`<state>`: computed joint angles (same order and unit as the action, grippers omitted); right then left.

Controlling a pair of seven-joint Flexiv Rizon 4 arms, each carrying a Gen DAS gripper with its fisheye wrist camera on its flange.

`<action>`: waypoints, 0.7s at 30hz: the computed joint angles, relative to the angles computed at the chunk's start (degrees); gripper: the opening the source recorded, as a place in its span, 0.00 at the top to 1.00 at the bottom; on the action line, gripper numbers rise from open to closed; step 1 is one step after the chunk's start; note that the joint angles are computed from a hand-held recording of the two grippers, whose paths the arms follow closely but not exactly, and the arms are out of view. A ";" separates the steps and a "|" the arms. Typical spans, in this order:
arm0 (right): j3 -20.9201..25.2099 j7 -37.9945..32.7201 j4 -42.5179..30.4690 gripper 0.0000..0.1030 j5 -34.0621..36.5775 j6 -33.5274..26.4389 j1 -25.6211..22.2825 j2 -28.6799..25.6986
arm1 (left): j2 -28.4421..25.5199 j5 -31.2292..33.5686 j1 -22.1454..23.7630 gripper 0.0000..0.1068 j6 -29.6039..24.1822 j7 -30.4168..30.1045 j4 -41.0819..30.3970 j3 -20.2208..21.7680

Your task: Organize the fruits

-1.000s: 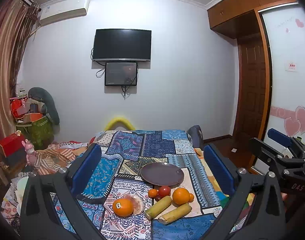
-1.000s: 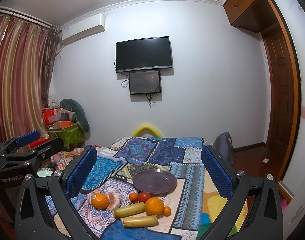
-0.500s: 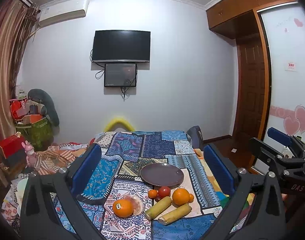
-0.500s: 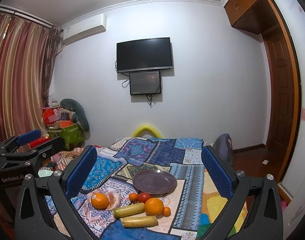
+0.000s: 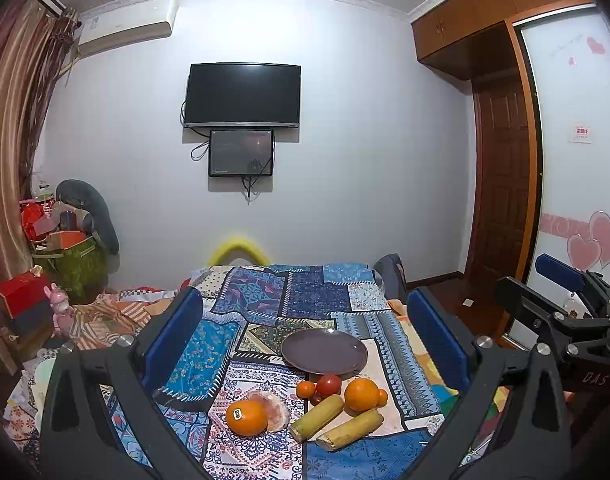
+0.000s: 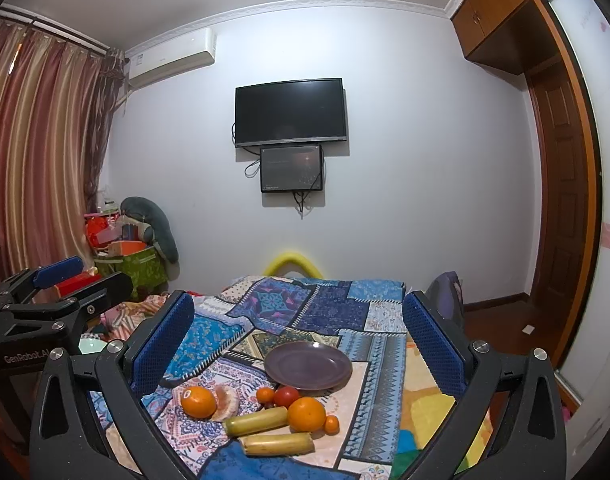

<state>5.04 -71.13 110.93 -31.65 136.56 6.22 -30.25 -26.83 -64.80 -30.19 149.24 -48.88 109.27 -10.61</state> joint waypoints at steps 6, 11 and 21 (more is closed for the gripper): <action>0.08 0.04 0.07 0.00 -0.12 0.19 -0.11 -0.06 | -0.22 -0.12 -0.18 0.04 0.20 0.42 -0.40 -0.03; 0.04 -0.09 0.16 0.00 0.10 0.22 0.00 -0.03 | -0.30 -0.09 -0.22 0.04 0.35 0.57 -0.50 -0.12; 0.04 -0.13 0.15 0.00 0.13 0.19 0.01 -0.03 | -0.35 -0.18 -0.22 0.04 0.27 0.59 -0.59 -0.23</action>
<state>5.08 -71.25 111.08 -31.52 136.75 6.24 -30.28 -27.18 -64.98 -30.41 149.51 -48.30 108.69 -10.83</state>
